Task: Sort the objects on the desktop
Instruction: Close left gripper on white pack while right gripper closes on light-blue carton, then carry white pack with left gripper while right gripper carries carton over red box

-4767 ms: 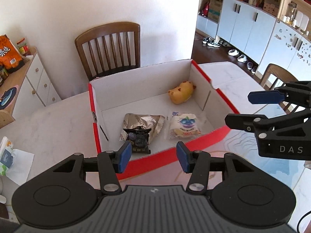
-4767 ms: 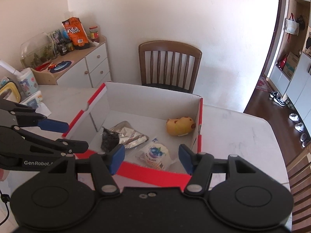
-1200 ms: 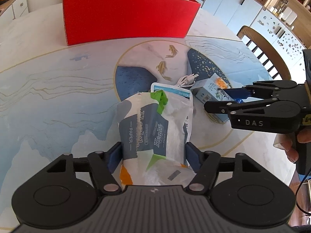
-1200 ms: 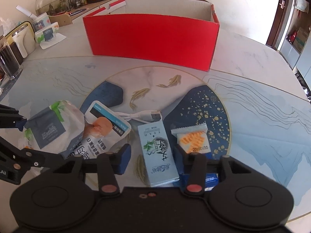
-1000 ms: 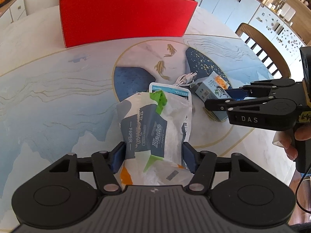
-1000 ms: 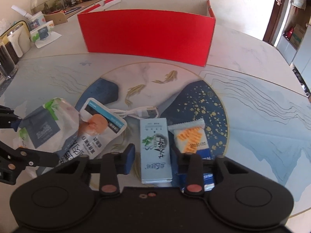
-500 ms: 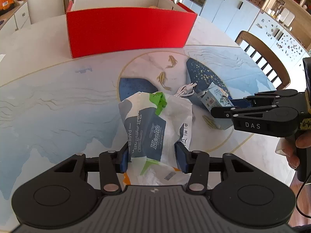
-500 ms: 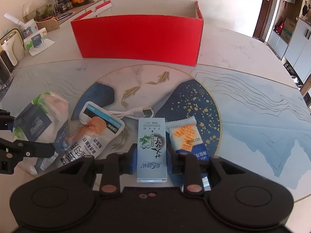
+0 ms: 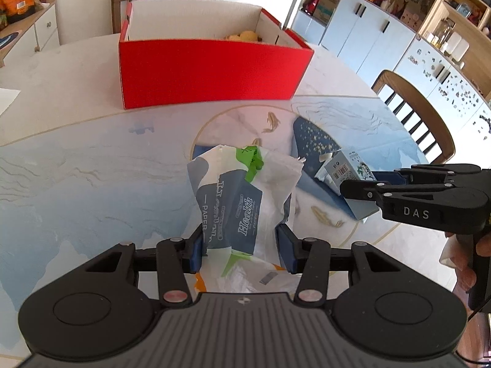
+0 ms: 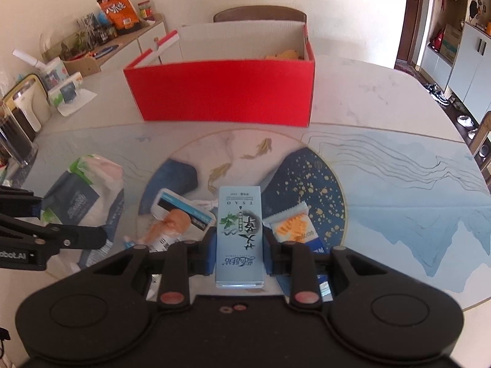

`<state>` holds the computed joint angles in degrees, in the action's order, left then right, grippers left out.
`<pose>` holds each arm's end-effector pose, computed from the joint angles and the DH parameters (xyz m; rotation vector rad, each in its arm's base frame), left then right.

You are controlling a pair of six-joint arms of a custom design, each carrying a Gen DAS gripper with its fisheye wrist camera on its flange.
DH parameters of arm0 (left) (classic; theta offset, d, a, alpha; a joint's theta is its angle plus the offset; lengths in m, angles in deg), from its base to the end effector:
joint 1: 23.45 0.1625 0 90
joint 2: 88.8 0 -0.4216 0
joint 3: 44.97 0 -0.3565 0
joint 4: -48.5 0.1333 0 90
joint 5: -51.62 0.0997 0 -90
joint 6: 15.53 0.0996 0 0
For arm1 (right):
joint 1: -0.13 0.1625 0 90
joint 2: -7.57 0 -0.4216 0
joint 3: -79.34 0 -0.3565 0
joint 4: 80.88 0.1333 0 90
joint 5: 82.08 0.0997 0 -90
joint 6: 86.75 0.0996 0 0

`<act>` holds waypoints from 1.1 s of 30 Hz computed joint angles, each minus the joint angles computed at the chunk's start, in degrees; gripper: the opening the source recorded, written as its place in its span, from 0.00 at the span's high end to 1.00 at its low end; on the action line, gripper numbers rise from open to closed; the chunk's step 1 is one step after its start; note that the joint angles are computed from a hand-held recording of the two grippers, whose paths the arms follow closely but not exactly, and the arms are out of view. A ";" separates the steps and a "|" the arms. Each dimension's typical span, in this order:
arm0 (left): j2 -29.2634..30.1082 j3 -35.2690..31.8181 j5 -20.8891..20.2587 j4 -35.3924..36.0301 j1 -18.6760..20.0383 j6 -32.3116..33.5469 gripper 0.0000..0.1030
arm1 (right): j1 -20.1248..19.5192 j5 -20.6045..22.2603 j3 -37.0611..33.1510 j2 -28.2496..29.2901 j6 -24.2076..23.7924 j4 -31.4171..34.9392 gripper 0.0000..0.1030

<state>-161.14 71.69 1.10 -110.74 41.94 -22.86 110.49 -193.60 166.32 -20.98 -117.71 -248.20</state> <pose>-0.0319 -0.5417 0.2874 0.1787 2.4894 -0.7742 0.3278 -0.6051 0.0049 1.0969 -2.4812 0.4015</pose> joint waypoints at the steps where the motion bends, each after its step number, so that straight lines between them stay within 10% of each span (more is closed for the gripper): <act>1: -0.01 -0.10 0.18 -0.11 -0.17 -0.10 0.55 | 0.15 0.20 0.01 -0.16 0.20 -0.04 0.73; 33: 5.81 -20.72 4.89 0.62 -1.27 10.97 0.54 | 5.23 4.05 -20.34 4.73 -1.65 7.89 0.73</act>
<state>-155.32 50.96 5.99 -110.12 40.67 -11.89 115.72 -189.55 145.98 -16.25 -119.36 -240.31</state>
